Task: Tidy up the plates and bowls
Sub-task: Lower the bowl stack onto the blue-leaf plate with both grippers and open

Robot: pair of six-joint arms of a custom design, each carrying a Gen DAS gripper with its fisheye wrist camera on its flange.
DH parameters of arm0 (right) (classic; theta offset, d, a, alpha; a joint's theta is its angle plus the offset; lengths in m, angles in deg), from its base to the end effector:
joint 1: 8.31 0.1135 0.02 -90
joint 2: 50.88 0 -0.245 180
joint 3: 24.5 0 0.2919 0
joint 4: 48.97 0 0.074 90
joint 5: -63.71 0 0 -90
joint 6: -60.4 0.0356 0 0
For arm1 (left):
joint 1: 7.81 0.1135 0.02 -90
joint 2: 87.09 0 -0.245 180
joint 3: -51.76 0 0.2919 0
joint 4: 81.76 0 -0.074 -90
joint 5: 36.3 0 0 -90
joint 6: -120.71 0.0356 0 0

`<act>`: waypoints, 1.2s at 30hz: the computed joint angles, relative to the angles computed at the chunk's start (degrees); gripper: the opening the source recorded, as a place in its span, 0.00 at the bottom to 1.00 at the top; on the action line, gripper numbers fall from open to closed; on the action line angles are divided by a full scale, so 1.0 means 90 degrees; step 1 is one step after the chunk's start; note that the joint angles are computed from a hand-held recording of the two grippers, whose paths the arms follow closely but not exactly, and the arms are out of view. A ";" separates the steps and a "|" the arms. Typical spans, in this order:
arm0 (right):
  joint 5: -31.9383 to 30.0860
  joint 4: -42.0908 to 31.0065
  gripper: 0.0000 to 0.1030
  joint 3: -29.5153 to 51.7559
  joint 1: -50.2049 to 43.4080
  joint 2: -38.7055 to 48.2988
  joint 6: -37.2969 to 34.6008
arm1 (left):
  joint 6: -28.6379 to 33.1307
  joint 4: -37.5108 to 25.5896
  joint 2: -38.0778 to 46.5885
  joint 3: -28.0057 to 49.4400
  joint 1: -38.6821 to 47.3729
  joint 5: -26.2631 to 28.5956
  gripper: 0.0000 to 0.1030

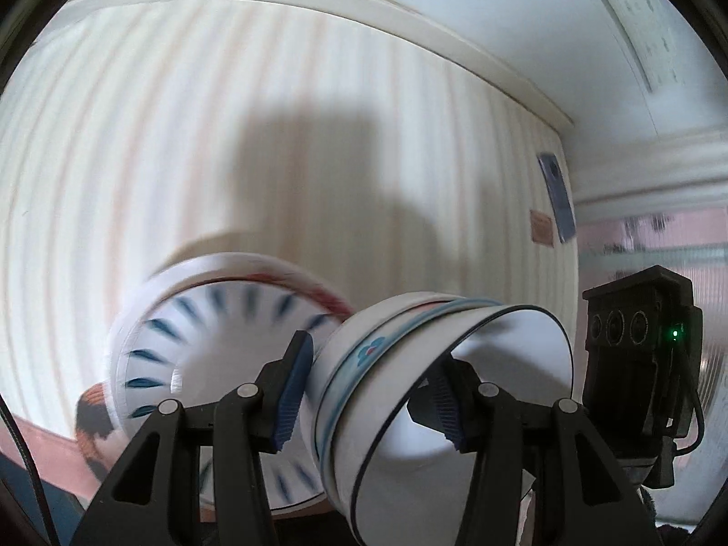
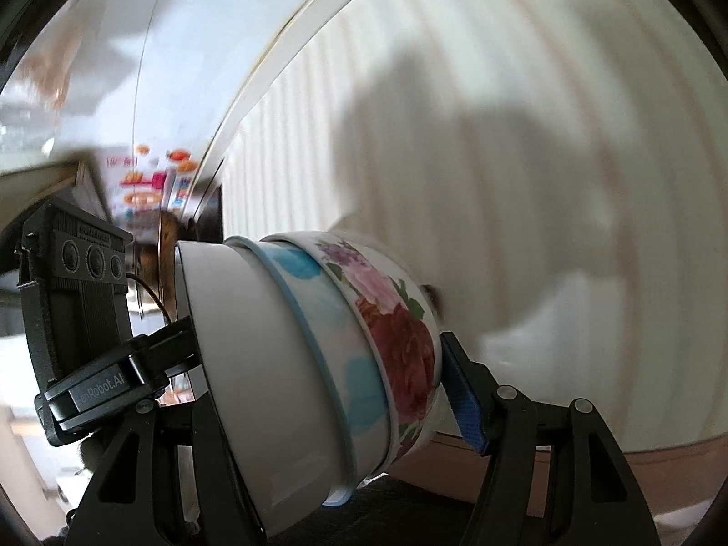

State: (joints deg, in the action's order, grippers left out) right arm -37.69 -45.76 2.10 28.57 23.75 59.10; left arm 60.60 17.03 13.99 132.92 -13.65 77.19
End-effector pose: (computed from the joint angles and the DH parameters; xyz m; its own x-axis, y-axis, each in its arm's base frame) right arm 0.1778 0.1422 0.0560 -0.7131 0.6902 0.1232 0.5478 0.4388 0.7123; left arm 0.3178 -0.0468 0.1498 -0.8379 0.5451 -0.0275 0.5010 0.7480 -0.4353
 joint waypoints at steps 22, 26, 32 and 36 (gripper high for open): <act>-0.1024 0.0490 0.66 0.3005 0.0143 0.3975 -0.0748 | 0.0196 0.0247 0.1195 0.0602 0.1454 -0.0316 0.46; -0.0981 0.0240 0.66 0.3220 0.0159 0.4051 -0.0831 | 0.0240 0.0293 0.1214 0.0596 0.1440 -0.0334 0.46; -0.0903 -0.0167 0.65 0.3473 0.0171 0.4092 -0.0906 | 0.0378 0.0298 0.1220 0.0607 0.1494 -0.0334 0.44; -0.0875 -0.0281 0.65 0.3531 0.0178 0.4098 -0.0835 | 0.0512 0.0425 0.1036 0.0510 0.1530 -0.0458 0.44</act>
State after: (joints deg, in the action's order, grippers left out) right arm -45.57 -48.29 33.87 30.17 60.64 51.59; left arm 65.21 20.86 23.32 137.50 0.12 73.07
